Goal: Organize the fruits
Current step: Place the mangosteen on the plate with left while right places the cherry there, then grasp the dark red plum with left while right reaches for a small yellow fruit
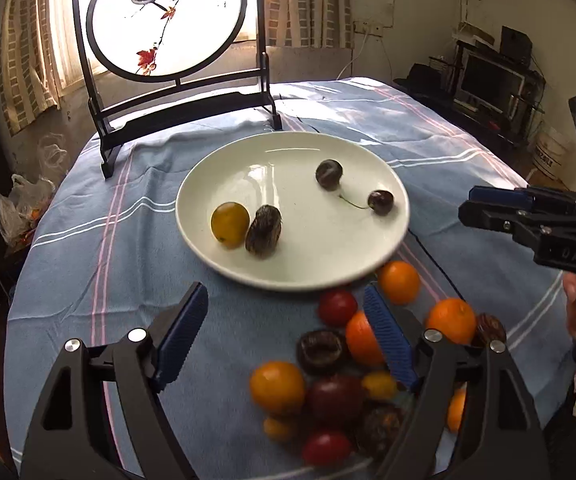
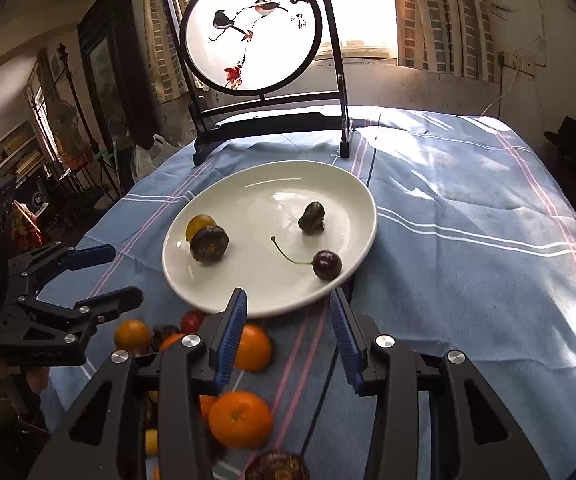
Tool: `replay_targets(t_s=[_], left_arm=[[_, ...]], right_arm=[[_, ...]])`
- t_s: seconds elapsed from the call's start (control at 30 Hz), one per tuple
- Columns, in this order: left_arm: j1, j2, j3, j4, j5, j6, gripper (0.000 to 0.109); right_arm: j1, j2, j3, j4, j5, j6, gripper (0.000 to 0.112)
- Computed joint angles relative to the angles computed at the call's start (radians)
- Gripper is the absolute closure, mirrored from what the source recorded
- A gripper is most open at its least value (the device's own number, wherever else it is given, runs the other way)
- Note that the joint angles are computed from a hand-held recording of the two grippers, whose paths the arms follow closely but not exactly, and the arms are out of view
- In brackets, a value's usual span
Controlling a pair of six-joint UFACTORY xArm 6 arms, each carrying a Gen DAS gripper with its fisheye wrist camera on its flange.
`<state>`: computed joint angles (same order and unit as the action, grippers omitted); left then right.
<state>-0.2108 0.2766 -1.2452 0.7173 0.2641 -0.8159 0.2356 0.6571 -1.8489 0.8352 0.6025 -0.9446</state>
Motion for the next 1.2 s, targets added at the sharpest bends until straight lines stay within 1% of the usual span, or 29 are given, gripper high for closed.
replay_targets(t_s=[0.07, 0.13, 0.2, 0.27, 0.33, 0.37, 0.4, 0.43, 0.47, 0.5, 0.53, 0.63, 0.7, 0.77, 0.8, 0.87, 0.93, 0.97, 1.0, 1.03, 1.07, 1.1, 1.13, 1.2], left_arm=[[-0.024, -0.094, 0.127, 0.113, -0.024, -0.076, 0.028], [-0.049, -0.157, 0.226, 0.162, -0.043, -0.12, 0.029], [-0.075, -0.189, 0.29, 0.189, -0.046, -0.16, 0.033], [-0.095, -0.192, 0.318, 0.225, -0.045, -0.209, 0.04], [-0.109, -0.184, 0.312, 0.363, -0.036, -0.347, 0.041], [-0.115, -0.179, 0.305, 0.397, -0.03, -0.389, 0.043], [-0.118, -0.172, 0.297, 0.403, -0.032, -0.401, 0.046], [-0.119, -0.164, 0.292, 0.386, -0.049, -0.389, 0.057], [-0.121, -0.161, 0.291, 0.361, -0.061, -0.367, 0.062], [-0.132, -0.16, 0.286, 0.369, -0.052, -0.372, 0.069], [-0.14, -0.162, 0.284, 0.392, -0.041, -0.393, 0.073], [-0.143, -0.168, 0.294, 0.414, -0.046, -0.426, 0.077], [-0.133, -0.177, 0.306, 0.424, -0.07, -0.45, 0.082], [-0.119, -0.19, 0.318, 0.456, -0.1, -0.495, 0.093], [-0.112, -0.195, 0.326, 0.453, -0.116, -0.504, 0.094], [-0.102, -0.203, 0.337, 0.458, -0.138, -0.52, 0.094], [-0.108, -0.202, 0.333, 0.485, -0.12, -0.538, 0.094], [-0.107, -0.197, 0.332, 0.481, -0.123, -0.533, 0.094], [-0.105, -0.192, 0.332, 0.472, -0.132, -0.529, 0.092], [-0.106, -0.19, 0.328, 0.485, -0.128, -0.543, 0.07], [-0.114, -0.187, 0.318, 0.533, -0.099, -0.591, 0.053], [-0.127, -0.188, 0.309, 0.606, -0.053, -0.664, 0.034], [-0.137, -0.185, 0.302, 0.642, -0.023, -0.696, 0.032], [-0.131, -0.16, 0.288, 0.605, -0.035, -0.658, 0.032]], right_arm=[[-0.01, -0.113, 0.176, 0.079, -0.055, -0.117, 0.069], [-0.019, -0.195, 0.308, 0.137, -0.097, -0.201, 0.069], [-0.032, -0.255, 0.402, 0.202, -0.115, -0.274, 0.069], [-0.047, -0.293, 0.464, 0.247, -0.116, -0.317, 0.069], [-0.06, -0.312, 0.497, 0.282, -0.112, -0.341, 0.069], [-0.064, -0.315, 0.506, 0.288, -0.109, -0.341, 0.069], [-0.067, -0.316, 0.513, 0.287, -0.109, -0.334, 0.069], [-0.069, -0.314, 0.517, 0.281, -0.107, -0.322, 0.069], [-0.072, -0.315, 0.522, 0.274, -0.103, -0.31, 0.069], [-0.074, -0.318, 0.53, 0.273, -0.098, -0.309, 0.069], [-0.077, -0.323, 0.537, 0.275, -0.094, -0.313, 0.069], [-0.081, -0.337, 0.556, 0.269, -0.07, -0.32, 0.069], [-0.082, -0.344, 0.569, 0.25, -0.042, -0.324, 0.069], [-0.073, -0.357, 0.592, 0.255, -0.03, -0.364, 0.069], [-0.066, -0.363, 0.605, 0.255, -0.035, -0.378, 0.069], [-0.059, -0.371, 0.621, 0.261, -0.038, -0.398, 0.069], [-0.059, -0.373, 0.623, 0.262, -0.024, -0.395, 0.069], [-0.06, -0.373, 0.622, 0.263, -0.018, -0.394, 0.069], [-0.06, -0.372, 0.621, 0.262, -0.016, -0.39, 0.069], [-0.06, -0.37, 0.62, 0.26, -0.013, -0.386, 0.069], [-0.061, -0.369, 0.618, 0.257, -0.01, -0.38, 0.069], [-0.061, -0.369, 0.619, 0.257, -0.01, -0.378, 0.069], [-0.061, -0.369, 0.619, 0.254, -0.009, -0.374, 0.069], [-0.063, -0.369, 0.621, 0.255, -0.005, -0.374, 0.069]])
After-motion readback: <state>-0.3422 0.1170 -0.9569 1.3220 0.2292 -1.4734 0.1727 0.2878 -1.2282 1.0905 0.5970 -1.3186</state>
